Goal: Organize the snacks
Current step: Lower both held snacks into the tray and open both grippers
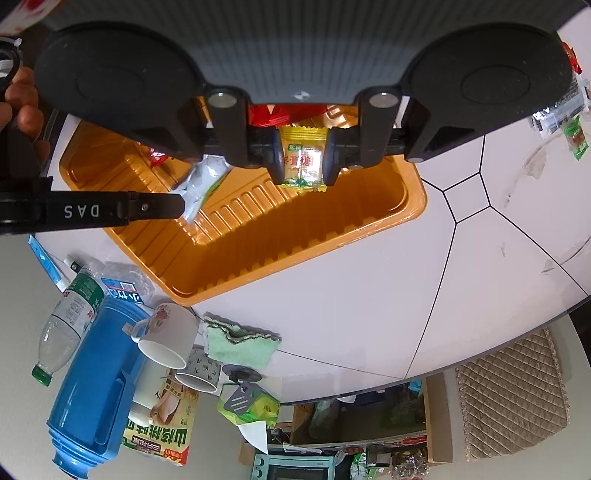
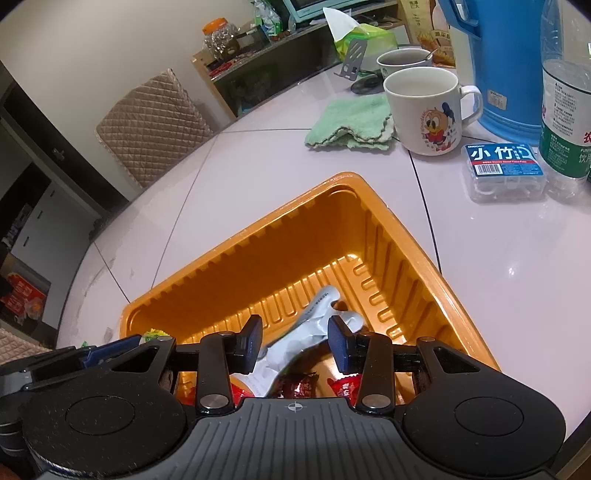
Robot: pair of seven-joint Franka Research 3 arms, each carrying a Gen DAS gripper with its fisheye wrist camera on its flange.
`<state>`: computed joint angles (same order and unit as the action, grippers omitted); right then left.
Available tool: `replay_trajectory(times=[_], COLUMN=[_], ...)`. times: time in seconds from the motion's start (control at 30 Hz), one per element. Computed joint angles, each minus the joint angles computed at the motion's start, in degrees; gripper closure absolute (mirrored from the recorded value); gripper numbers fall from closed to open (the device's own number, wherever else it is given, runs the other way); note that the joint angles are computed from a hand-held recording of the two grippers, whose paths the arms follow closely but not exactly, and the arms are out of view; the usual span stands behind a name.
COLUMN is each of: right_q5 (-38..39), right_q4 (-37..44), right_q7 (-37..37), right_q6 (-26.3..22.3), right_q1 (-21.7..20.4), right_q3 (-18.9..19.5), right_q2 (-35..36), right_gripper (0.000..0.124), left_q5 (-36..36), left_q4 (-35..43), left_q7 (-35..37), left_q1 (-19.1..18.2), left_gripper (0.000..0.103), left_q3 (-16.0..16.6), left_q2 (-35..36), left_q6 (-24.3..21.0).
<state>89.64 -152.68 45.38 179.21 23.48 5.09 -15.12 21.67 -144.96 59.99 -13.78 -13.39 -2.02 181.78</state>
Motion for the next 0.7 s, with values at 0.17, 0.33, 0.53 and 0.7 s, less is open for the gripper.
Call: replay_trajectory(times=[0.17, 0.33, 0.53, 0.7], right_q5=[-2.63, -5.34, -5.9, -7.14], right_q4=[-0.43, -0.62, -0.77, -1.13], right_q7=[2.6, 4.3, 4.46, 5.53], right_q6=[0.17, 1.16, 2.05, 2.58], right_q1=[0.27, 1.38, 2.74, 3.52], right_q3=[-0.08, -0.83, -1.78, -2.22], right_q2=[0.02, 0.27, 0.13, -0.06], right_gripper=[0.084, 0.084, 0.084, 0.084], left_q5=[-4.27, -5.23, -3.3, -6.03], left_q4=[0.3, 0.85, 1.11, 0.9], left_q7=[3.86, 5.04, 3.68, 5.81], left_q1=[-1.15, -1.16, -0.66, -1.21], left_gripper=[0.083, 0.083, 0.079, 0.077], left_q3=[0.63, 0.37, 0.17, 0.2], left_q2=[0.5, 1.04, 1.2, 1.02], left_q6=[-0.09, -0.07, 0.24, 0.14])
